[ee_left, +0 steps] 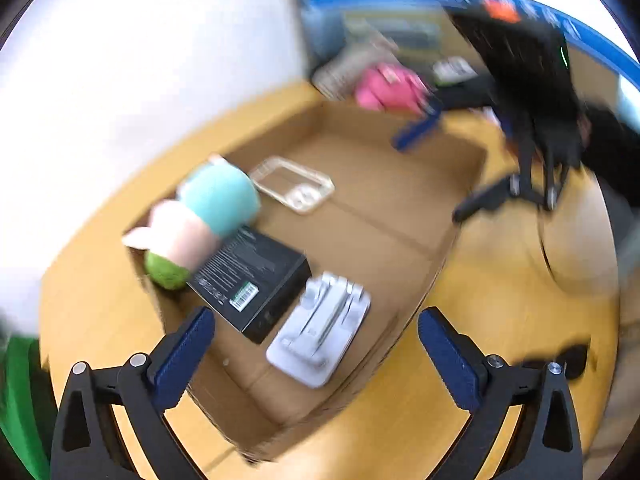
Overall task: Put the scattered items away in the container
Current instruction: 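Carry the phone stand with both grippers and drop it into the box, then withdraw both grippers toward the black sunglasses on the table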
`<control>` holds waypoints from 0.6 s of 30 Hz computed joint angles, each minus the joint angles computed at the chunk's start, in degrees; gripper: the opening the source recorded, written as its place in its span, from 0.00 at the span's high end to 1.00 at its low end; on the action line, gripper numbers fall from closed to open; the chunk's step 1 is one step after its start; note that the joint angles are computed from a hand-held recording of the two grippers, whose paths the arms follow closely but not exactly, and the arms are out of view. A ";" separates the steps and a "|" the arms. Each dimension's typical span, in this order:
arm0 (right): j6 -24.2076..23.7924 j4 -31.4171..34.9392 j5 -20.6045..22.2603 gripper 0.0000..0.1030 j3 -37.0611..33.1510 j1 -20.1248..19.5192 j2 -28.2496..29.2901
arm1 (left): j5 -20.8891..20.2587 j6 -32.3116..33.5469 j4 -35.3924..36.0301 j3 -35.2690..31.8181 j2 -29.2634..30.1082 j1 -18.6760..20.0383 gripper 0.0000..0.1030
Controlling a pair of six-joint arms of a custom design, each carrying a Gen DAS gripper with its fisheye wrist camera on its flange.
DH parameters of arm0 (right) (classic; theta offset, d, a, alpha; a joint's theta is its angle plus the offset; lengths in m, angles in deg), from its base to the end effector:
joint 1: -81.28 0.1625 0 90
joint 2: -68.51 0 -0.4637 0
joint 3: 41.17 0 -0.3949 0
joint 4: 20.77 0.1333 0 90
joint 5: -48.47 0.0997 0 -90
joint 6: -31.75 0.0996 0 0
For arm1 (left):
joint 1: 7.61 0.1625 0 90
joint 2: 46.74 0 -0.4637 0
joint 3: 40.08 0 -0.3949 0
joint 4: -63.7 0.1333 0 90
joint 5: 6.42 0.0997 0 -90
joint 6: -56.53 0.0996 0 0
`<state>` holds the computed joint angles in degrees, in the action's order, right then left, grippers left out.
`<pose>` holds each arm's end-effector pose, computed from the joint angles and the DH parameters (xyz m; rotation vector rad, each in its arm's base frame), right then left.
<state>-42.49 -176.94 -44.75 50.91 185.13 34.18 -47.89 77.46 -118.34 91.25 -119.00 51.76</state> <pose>0.2932 -0.6557 0.0063 2.0920 -2.1719 0.1492 -0.0574 -0.5050 0.2643 0.7058 2.1489 -0.7465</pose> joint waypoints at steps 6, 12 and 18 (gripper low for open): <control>11.61 -24.83 -3.00 0.20 12.47 -1.53 -2.42 | 10.85 -13.68 -18.63 6.52 8.80 -9.00 0.00; 19.57 -36.48 -6.66 0.19 20.88 -3.16 -4.44 | 13.21 -27.07 -34.70 10.19 17.09 -14.25 0.00; 20.69 -43.08 -6.12 0.19 26.31 -4.21 -6.18 | 17.72 -42.43 -26.26 10.86 18.83 -17.40 0.00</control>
